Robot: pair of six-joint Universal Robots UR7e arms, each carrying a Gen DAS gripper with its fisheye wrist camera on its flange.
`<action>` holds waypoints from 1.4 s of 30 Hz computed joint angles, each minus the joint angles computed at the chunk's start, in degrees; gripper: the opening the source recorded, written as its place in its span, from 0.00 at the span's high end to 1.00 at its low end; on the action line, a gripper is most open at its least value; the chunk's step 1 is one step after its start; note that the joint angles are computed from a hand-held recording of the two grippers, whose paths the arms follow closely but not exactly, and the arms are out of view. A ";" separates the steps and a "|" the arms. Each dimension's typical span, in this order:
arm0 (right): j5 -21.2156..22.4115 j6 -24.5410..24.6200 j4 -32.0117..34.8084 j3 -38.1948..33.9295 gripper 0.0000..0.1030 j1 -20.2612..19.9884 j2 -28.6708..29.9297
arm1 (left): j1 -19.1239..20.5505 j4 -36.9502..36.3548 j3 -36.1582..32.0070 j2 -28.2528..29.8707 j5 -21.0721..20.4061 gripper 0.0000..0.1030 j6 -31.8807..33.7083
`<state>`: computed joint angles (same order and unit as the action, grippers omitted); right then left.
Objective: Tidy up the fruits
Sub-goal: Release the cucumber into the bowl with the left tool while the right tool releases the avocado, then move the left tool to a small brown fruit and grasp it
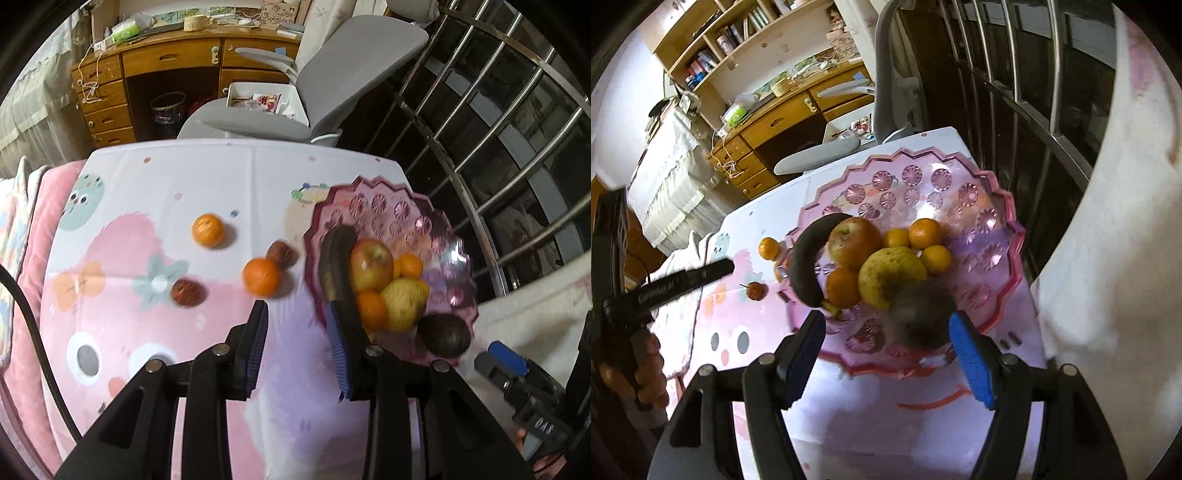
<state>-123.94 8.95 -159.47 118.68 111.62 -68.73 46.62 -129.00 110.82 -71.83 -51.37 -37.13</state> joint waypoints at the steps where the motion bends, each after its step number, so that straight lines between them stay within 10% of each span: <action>1: -0.25 1.15 0.11 0.16 0.32 0.58 0.08 | -0.03 0.56 0.80 -1.25 -0.32 0.67 -0.16; 20: -1.62 27.29 -2.97 1.43 0.32 11.52 8.51 | 3.14 13.74 6.97 -22.23 -4.00 0.47 7.60; 42: 4.12 41.62 -2.19 -11.26 0.32 8.17 22.32 | 13.94 11.16 2.14 -16.29 -7.56 0.33 22.40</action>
